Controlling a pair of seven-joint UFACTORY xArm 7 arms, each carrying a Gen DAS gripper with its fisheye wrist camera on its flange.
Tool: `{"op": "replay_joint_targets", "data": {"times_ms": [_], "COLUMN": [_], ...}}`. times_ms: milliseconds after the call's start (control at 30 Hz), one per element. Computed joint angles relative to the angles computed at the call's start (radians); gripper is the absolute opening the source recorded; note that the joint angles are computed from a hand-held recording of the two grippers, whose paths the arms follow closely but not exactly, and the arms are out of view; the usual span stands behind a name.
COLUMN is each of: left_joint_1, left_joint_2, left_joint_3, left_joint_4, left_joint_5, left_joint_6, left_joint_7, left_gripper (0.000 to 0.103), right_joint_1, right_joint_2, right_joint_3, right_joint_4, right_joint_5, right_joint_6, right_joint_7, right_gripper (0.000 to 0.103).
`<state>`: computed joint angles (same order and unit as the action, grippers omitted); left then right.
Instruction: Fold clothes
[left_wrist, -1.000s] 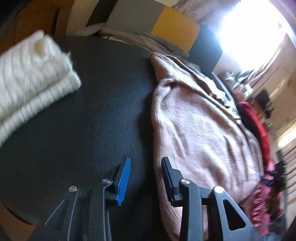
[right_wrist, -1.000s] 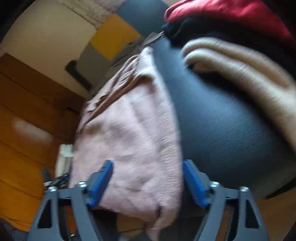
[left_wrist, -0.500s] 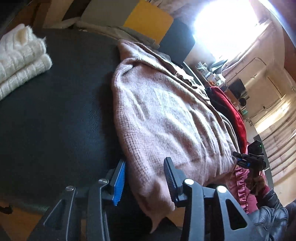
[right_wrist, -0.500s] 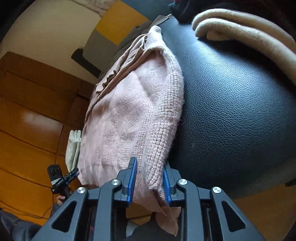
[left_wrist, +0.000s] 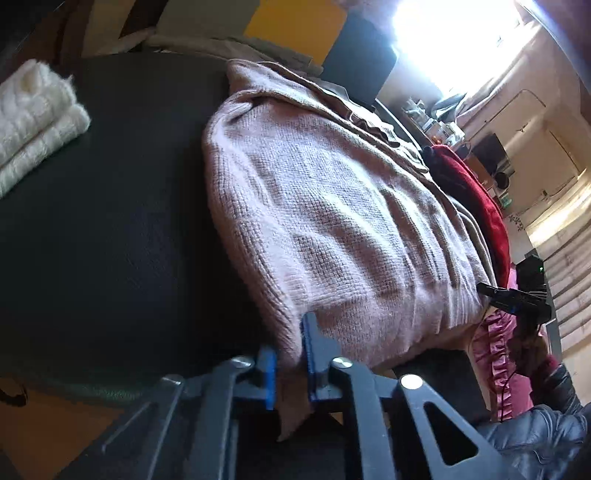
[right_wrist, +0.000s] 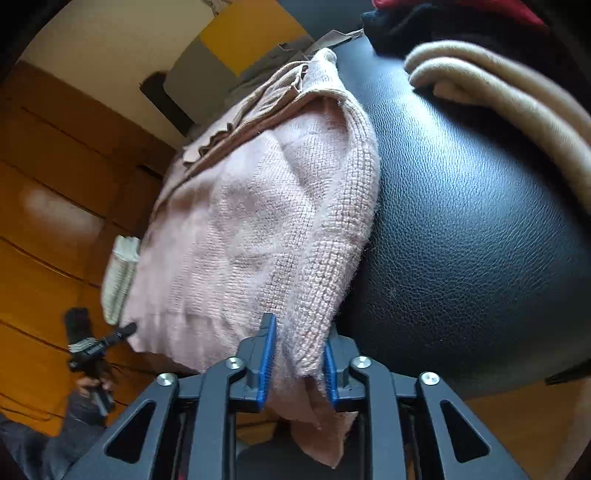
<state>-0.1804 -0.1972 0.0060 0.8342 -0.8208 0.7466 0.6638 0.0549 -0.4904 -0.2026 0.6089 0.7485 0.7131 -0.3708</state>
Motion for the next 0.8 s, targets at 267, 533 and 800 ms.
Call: {"op": "replay_joint_targets", "data": {"times_ms": [267,533,800], "left_joint_1": [0.0,0.009,-0.003], "left_joint_2": [0.011,0.009,0.021], "left_joint_3": [-0.003,-0.01,0.038], "left_joint_4": [0.007,0.003,0.053], "left_joint_5": [-0.001,-0.036,-0.161], "left_joint_6": [-0.002,0.0,0.118], "left_joint_7": [-0.032,-0.072,0.024], "left_gripper": [0.018,0.019,0.008], "right_joint_1": [-0.006,-0.025,0.009], "right_joint_2": [0.014,-0.018,-0.058], "right_joint_3": [0.043,0.065,0.024], "right_joint_4": [0.037,0.029,0.019], "right_joint_5": [-0.17,-0.234,-0.201], "right_joint_6": [0.031,0.064,0.087], "right_joint_7": [0.014,0.039,0.05], "right_gripper": [0.033,0.042,0.012]}}
